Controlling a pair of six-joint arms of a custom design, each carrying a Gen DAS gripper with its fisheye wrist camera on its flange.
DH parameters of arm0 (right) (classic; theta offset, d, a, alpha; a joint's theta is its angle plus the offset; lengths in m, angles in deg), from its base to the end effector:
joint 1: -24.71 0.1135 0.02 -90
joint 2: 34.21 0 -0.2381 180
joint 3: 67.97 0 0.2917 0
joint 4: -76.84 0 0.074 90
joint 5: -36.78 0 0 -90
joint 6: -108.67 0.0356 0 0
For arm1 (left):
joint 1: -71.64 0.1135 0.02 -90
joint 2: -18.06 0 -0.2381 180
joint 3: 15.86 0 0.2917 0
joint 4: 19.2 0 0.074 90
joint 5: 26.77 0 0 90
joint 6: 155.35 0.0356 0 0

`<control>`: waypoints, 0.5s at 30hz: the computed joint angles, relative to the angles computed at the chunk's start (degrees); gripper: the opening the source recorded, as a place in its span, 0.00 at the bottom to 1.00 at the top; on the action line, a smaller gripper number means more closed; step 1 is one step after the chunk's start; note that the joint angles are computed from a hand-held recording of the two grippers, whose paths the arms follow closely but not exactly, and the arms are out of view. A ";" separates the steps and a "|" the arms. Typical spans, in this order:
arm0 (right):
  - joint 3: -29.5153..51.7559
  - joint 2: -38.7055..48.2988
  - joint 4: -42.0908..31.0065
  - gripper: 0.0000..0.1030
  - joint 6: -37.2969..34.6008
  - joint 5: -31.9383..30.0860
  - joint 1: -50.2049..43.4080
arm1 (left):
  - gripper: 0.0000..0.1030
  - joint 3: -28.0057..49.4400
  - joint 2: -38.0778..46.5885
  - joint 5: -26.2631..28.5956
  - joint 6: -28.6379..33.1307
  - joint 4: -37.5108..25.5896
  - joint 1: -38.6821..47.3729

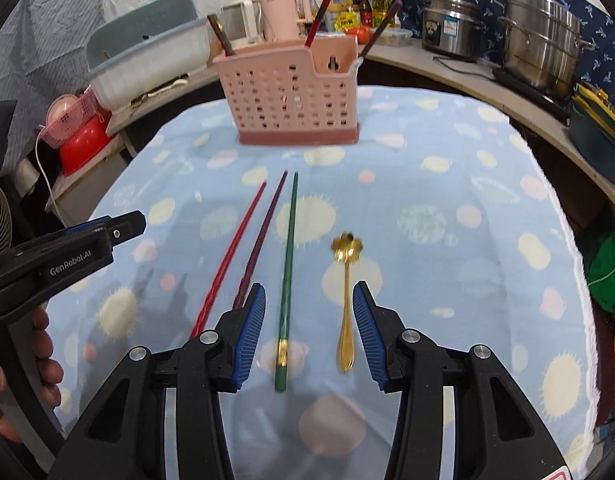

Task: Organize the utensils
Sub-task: 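Move both open grippers back over the remaining chopsticks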

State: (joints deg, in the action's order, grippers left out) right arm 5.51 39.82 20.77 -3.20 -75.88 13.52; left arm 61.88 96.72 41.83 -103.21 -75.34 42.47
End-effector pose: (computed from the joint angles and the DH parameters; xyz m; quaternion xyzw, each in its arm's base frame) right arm 0.3018 -0.0457 0.2504 -0.1436 0.9299 0.1003 0.3235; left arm 0.2885 -0.1461 0.2523 -0.1239 0.9356 -0.0054 0.3306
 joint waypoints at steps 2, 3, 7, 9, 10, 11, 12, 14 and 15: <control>-1.61 -0.58 0.08 0.43 -0.26 0.15 0.08 | 0.40 -1.67 -0.41 0.39 -1.12 0.00 -0.80; -2.33 -0.78 0.28 0.43 -0.31 0.26 0.11 | 0.40 -2.14 -0.47 0.39 -1.54 -0.08 -1.27; -4.28 -1.16 0.47 0.43 -0.77 0.77 0.68 | 0.40 -3.50 -0.45 0.09 -2.43 -0.19 -3.02; -5.27 -1.47 0.95 0.43 -0.82 1.08 1.04 | 0.40 -3.96 -0.33 0.13 -2.72 -0.26 -3.70; -5.54 -1.42 0.96 0.43 -0.89 1.23 1.26 | 0.40 -4.04 -0.18 0.14 -2.84 -0.35 -3.98; -5.90 -1.47 1.06 0.42 -0.97 1.36 1.45 | 0.40 -4.25 -0.07 0.21 -2.93 -0.43 -4.19; -6.19 -1.45 1.24 0.41 -1.00 1.48 1.66 | 0.40 -4.57 -0.05 0.32 -3.11 -0.41 -4.32; -6.65 -1.41 1.50 0.39 -1.07 1.85 2.18 | 0.40 -5.02 -0.05 0.71 -3.38 -0.33 -4.39; -6.86 -1.28 1.52 0.36 -1.14 1.97 2.47 | 0.40 -5.17 -0.01 0.89 -3.48 -0.43 -4.40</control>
State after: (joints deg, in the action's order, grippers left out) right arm -1.36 38.54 22.29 -4.34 -73.91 15.99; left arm 56.71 96.70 42.72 -106.68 -75.77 38.07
